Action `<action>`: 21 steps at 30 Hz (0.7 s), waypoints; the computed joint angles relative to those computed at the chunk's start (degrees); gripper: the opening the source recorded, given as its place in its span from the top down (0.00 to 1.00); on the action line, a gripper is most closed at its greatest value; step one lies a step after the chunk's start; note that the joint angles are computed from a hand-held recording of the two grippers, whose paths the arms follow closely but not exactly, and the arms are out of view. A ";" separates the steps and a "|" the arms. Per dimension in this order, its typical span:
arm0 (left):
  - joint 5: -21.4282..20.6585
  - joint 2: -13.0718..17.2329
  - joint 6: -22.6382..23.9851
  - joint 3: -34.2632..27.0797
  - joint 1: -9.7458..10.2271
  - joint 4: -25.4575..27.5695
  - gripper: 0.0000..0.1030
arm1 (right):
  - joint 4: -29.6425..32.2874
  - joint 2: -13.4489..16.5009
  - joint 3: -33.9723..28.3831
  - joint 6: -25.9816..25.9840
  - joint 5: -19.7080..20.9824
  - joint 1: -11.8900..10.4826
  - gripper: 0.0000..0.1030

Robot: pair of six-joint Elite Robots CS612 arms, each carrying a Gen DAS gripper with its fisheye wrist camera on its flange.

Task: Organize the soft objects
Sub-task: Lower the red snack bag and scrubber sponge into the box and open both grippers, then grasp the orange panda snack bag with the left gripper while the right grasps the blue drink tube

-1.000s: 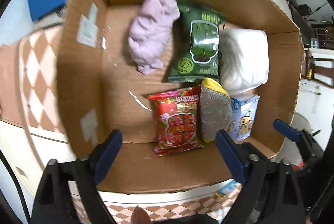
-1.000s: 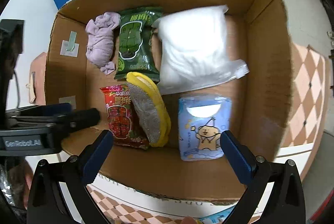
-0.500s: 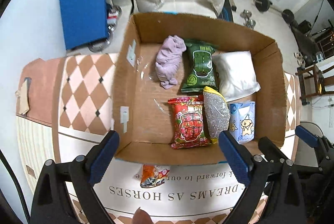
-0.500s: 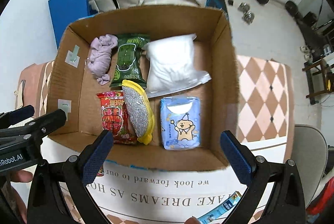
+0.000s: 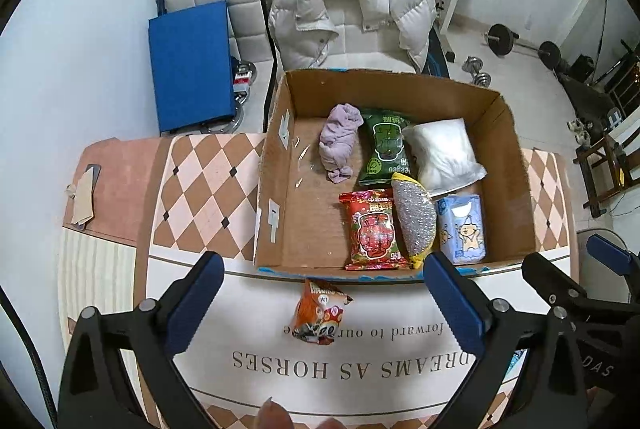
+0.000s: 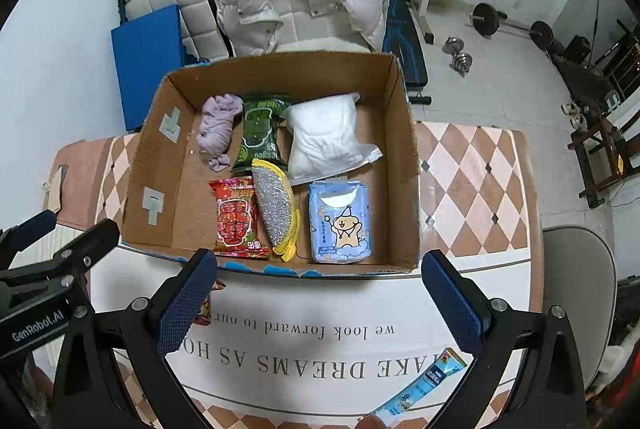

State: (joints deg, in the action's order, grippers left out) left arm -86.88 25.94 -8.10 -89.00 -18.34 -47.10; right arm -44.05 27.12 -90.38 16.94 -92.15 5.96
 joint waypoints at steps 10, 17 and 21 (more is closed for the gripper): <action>1.61 -0.57 -0.01 -3.47 -0.63 -0.59 0.01 | -0.07 -0.86 -3.57 1.14 0.61 0.24 0.00; 8.23 3.30 2.11 -9.89 -1.58 5.04 0.01 | 6.15 0.82 -8.63 5.50 5.42 -1.26 0.00; 6.78 5.61 2.06 -9.48 -0.75 11.90 0.01 | 14.49 3.77 -13.44 9.49 7.57 -2.62 0.00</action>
State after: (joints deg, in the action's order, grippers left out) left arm -80.10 31.55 -6.04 -98.49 -19.09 -35.20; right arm -29.56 30.90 -103.83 26.43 -84.58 3.34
